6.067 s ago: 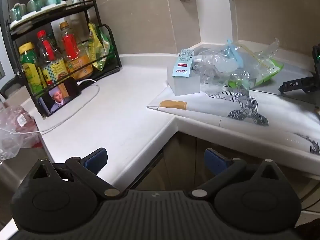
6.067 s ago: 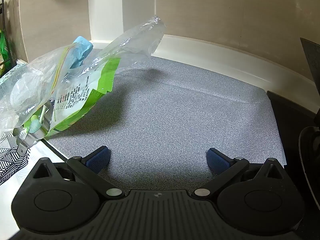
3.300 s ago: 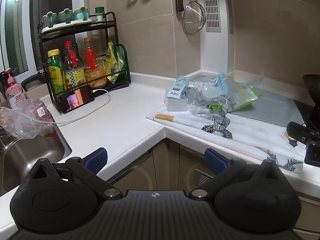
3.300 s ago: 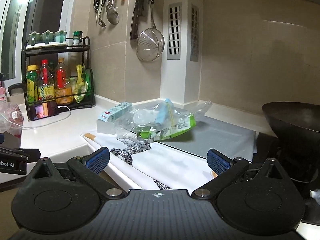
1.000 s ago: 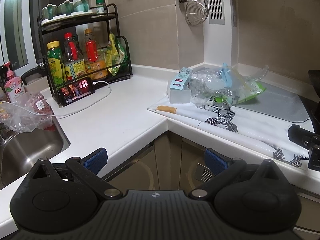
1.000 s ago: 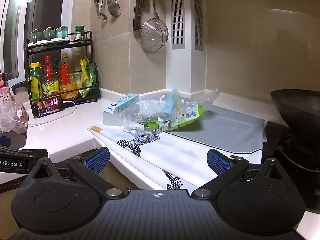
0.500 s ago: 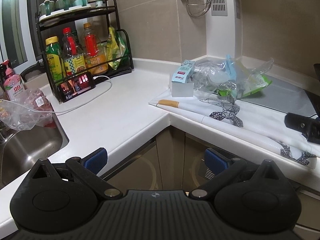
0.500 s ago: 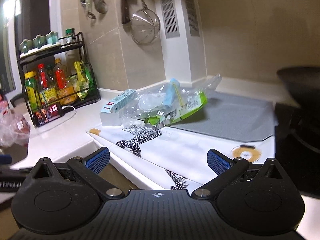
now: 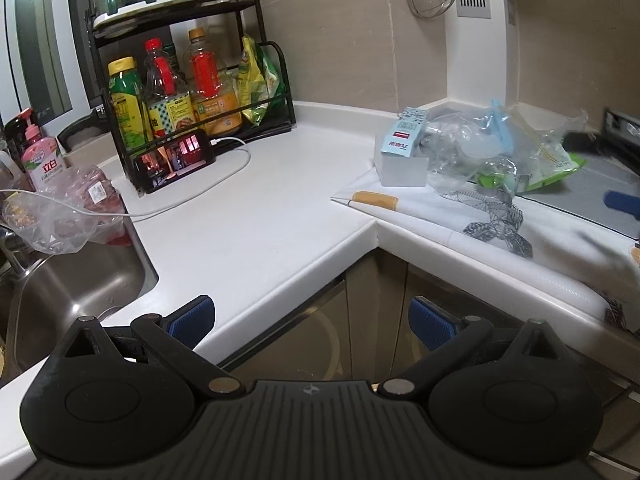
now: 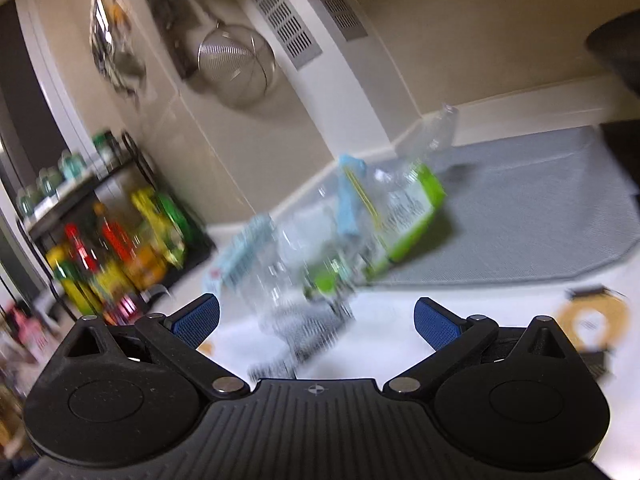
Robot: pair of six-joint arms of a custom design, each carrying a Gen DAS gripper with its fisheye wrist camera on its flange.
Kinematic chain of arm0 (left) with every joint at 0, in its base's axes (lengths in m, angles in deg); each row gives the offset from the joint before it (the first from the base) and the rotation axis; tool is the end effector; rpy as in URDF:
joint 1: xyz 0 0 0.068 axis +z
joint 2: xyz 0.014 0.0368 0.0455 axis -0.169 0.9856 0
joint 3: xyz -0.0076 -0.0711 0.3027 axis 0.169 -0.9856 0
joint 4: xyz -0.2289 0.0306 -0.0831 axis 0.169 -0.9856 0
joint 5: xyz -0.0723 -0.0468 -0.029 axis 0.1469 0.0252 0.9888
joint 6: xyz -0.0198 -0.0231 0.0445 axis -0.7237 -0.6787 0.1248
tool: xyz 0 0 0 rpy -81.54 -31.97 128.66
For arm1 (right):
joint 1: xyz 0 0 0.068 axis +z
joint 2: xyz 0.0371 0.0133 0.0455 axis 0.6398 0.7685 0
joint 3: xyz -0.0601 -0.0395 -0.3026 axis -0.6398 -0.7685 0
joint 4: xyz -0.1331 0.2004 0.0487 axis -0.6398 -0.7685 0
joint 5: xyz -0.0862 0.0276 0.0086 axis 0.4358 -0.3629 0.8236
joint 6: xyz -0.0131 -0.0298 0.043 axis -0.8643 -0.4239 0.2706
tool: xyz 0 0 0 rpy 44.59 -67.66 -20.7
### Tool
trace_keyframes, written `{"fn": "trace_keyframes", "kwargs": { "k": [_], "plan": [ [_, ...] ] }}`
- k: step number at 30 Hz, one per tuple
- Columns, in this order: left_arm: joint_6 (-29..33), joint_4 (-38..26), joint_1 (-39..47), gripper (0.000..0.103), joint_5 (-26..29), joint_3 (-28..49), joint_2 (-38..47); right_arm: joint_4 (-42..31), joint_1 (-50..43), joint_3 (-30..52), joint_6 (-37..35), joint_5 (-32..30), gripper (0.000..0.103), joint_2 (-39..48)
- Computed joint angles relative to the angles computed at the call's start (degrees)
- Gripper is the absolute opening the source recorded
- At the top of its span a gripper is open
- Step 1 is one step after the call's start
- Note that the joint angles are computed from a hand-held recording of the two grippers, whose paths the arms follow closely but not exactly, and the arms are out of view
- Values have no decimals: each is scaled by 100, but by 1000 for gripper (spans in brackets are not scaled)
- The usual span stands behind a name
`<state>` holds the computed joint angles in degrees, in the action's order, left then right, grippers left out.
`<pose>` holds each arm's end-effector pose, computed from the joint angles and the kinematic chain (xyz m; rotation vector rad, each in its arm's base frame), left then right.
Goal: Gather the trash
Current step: 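Grasp the clear zip bag with the right gripper while the left gripper grasps the light-blue carton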
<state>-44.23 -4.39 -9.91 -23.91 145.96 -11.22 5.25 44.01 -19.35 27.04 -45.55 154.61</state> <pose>0.2658 -0.0065 0.3339 0.4384 2.1416 0.0013 0.2430 0.0082 0.3289 0.8077 1.7958 0.2558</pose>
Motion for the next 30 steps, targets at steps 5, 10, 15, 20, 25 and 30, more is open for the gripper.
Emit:
{"fn": "trace_keyframes", "kwargs": {
  "k": [5,10,15,20,25,30],
  "plan": [
    [-10,33,-57,103,-62,190,239,484,-781,501,171,-781,103,1119],
    [-66,58,-103,103,-109,442,524,564,-1209,1107,726,-1195,103,2142],
    [-249,193,-271,103,-168,734,797,1426,-1450,646,1016,-1710,17,2134],
    [-401,270,-535,103,-307,1010,1054,1713,-1437,-115,704,-1559,6,1189],
    [-431,403,-735,103,-435,1093,1179,1403,-1552,-834,449,-1353,6,-229],
    [-459,374,-867,103,-536,1208,1296,627,-1369,-1154,-2,-422,7,-1233]
  ]
}}
